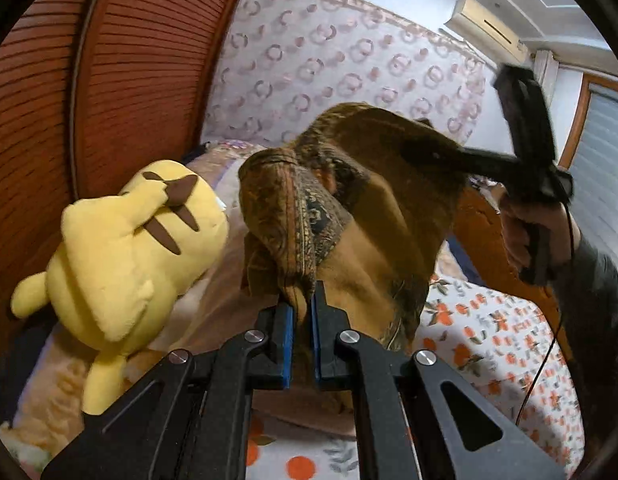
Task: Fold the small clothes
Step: 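Carry the shirt with the left tool and lower it beside the yellow plush toy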
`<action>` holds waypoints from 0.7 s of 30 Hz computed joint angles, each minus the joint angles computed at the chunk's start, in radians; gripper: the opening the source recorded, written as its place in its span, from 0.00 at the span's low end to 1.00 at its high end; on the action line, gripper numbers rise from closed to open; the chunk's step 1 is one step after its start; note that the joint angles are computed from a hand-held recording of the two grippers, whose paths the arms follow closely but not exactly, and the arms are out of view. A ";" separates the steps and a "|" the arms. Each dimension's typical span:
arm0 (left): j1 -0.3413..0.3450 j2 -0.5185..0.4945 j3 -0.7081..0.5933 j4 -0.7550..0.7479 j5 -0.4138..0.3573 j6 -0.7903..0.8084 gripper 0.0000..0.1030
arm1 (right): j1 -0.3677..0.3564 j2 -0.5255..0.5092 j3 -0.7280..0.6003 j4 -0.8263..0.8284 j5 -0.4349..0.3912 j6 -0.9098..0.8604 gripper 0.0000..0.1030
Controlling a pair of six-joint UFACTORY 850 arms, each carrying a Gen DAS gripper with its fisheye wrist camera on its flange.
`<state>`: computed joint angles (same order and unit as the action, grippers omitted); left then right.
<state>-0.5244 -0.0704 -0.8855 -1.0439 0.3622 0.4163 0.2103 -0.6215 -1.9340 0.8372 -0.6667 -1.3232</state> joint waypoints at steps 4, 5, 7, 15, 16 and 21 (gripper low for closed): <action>0.008 0.010 0.020 0.019 0.007 -0.044 0.08 | 0.025 -0.093 -0.131 -0.052 -0.049 0.050 0.14; 0.009 0.008 0.020 -0.006 0.007 -0.020 0.08 | 0.030 -0.112 -0.157 -0.065 -0.062 0.067 0.14; 0.015 0.000 0.020 -0.025 -0.006 -0.009 0.08 | 0.041 -0.157 -0.214 -0.100 -0.071 0.114 0.17; 0.025 -0.018 0.010 -0.193 -0.033 0.154 0.08 | 0.060 -0.227 -0.301 -0.178 0.036 0.317 0.53; 0.025 -0.019 0.010 -0.200 -0.033 0.158 0.08 | 0.057 -0.210 -0.275 -0.149 0.079 0.302 0.58; 0.016 -0.031 0.002 -0.281 -0.020 0.242 0.08 | 0.061 -0.154 -0.181 -0.006 0.213 0.199 0.64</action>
